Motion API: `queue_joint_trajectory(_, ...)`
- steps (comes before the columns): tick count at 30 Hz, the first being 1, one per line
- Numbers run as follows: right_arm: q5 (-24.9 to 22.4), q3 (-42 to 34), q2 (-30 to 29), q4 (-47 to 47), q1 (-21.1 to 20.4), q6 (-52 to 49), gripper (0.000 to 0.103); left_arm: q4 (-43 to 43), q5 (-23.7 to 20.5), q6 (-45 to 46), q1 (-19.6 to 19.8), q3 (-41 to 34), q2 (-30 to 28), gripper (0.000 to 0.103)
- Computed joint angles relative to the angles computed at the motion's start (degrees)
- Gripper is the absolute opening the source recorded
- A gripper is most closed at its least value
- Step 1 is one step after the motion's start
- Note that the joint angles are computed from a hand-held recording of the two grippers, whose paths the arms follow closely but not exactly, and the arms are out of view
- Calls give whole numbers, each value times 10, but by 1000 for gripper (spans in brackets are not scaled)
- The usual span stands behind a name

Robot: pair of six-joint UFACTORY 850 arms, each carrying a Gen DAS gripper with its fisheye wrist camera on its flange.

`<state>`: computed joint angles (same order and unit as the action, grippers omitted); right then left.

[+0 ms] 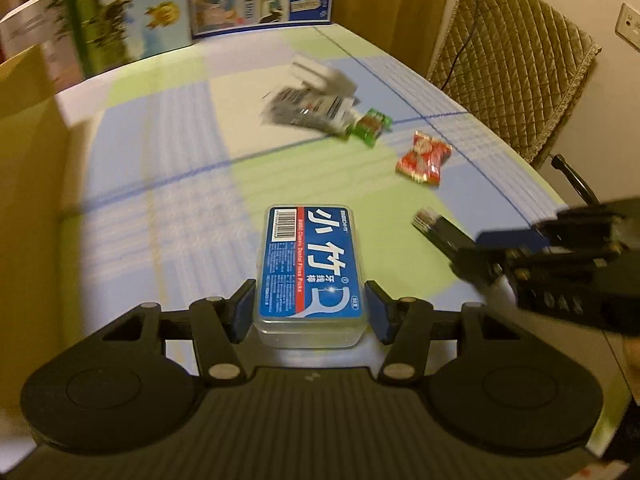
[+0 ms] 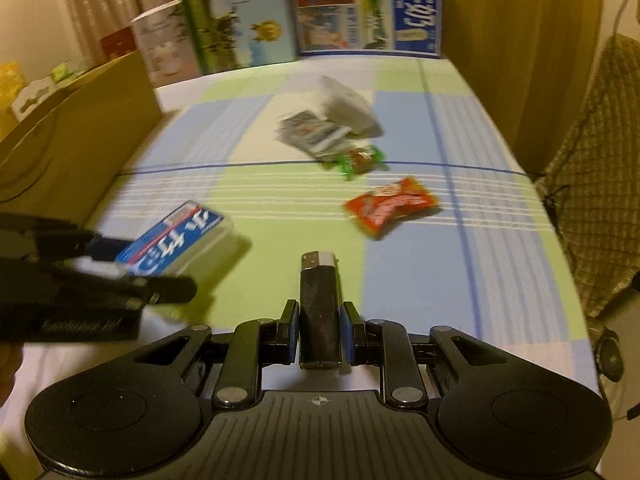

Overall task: Organize objects
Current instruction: 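Lift the lighter with the right tool, turning it crosswise between the fingers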

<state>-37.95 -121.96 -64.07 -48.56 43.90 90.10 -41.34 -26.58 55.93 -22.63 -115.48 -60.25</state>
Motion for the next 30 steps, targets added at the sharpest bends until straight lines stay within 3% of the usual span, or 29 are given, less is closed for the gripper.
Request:
queue_joint_trajectory(6,-10,-47,-28,39,7,-76,20,-79,51,85,9,106,58,52)
queue_joint_trajectory(8,-19,-45,-27,38,10,-77,31,-73,67,90,6,114,61,52)
queue_joint_trajectory(11,-19,-18,-12,35,15,-67,47,-108,56,106,8,108,57,52)
queue_joint_trajectory(14,-46,-14,-10,28,22,-65,47,-135,65,125,8,106,55,52)
queue_joint_trajectory(21,-123,-31,-20,18,16,-4,47,-102,59,56,8,58,25,52)
queue_joint_trajectory(27,-119,-63,-42,-3,2,19,47,-98,57,42,6,40,12,52)
queue_joint_trajectory(30,-98,-34,-24,-33,4,66,49,-103,55,42,7,39,12,52)
